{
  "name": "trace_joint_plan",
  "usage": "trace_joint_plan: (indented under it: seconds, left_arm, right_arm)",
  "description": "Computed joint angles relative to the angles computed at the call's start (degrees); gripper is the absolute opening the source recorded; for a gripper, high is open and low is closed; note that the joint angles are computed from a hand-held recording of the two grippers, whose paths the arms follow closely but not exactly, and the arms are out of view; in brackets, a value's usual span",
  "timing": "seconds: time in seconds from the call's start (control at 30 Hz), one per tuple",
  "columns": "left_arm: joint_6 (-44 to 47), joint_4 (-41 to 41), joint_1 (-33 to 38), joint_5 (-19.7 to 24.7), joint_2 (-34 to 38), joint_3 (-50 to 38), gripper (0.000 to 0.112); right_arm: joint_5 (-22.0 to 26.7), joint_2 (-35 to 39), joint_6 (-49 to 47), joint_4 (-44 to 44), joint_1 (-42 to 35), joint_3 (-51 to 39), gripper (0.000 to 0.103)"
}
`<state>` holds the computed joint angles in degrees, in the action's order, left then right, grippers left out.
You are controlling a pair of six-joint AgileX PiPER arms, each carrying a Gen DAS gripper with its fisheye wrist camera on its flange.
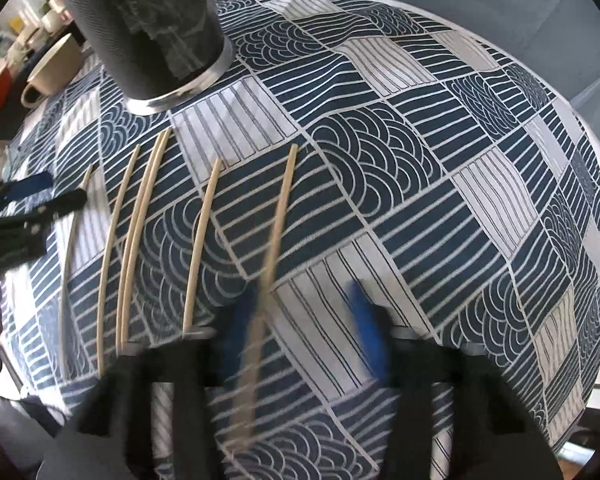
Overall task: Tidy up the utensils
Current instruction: 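Grasp a chopstick with the left tool while the right tool grasps another, then lift both held chopsticks and carry them over the black holder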
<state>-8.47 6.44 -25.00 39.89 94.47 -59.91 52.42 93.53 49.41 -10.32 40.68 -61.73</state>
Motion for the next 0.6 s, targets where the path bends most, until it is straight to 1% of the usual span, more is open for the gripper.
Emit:
trace_joint_plan:
  seconds: [0.03, 0.07, 0.1, 0.13, 0.2, 0.23, 0.27, 0.37, 0.43, 0.5, 0.6]
  left_arm:
    - [1.07, -0.66, 0.67, 0.16, -0.85, 0.47, 0.052]
    - [2.6, -1.6, 1.6, 0.37, -1.45, 0.86, 0.033]
    - [4.9, -3.08, 2.94, 0.91, -2.03, 1.07, 0.013]
    - [7.22, -4.88, 4.01, 1.5, -2.17, 0.95, 0.008]
    - [14.86, -10.71, 7.88, 4.27, -1.7, -0.35, 0.005]
    - [16.52, -11.89, 9.05, 5.26, -1.37, -0.98, 0.005]
    - [17.9, -13.05, 10.37, 6.57, -1.0, -1.71, 0.005]
    - [19.7, -17.22, 14.02, 11.31, 0.35, -4.45, 0.004]
    - [19.89, -19.04, 16.09, 13.13, 0.23, -5.6, 0.004]
    - [19.78, -19.17, 17.29, 14.08, -0.48, -6.6, 0.004]
    - [20.48, -20.09, 18.75, 17.18, -1.62, -9.35, 0.004]
  right_arm:
    - [0.3, -0.38, 0.04, -0.09, 0.17, 0.38, 0.012]
    - [0.91, -0.71, 0.5, -0.49, 0.51, 0.8, 0.007]
    - [1.24, -0.98, 1.11, -0.95, 0.87, 1.22, 0.005]
    - [1.55, -1.22, 1.69, -1.2, 1.06, 1.5, 0.004]
    - [1.56, -2.62, 2.64, -0.44, 0.68, 3.31, 0.004]
    - [1.19, -3.57, 2.01, 0.58, 0.07, 4.19, 0.004]
    - [-0.53, -4.83, 0.71, 2.58, -1.09, 5.74, 0.004]
    - [-3.83, -8.48, -3.01, 8.43, -4.86, 10.03, 0.004]
    - [-4.78, -10.47, -3.42, 10.08, -5.52, 12.17, 0.004]
    - [-6.6, -13.71, -5.13, 12.35, -6.76, 15.32, 0.004]
    - [-9.66, -17.38, -7.31, 15.23, -5.95, 17.67, 0.004]
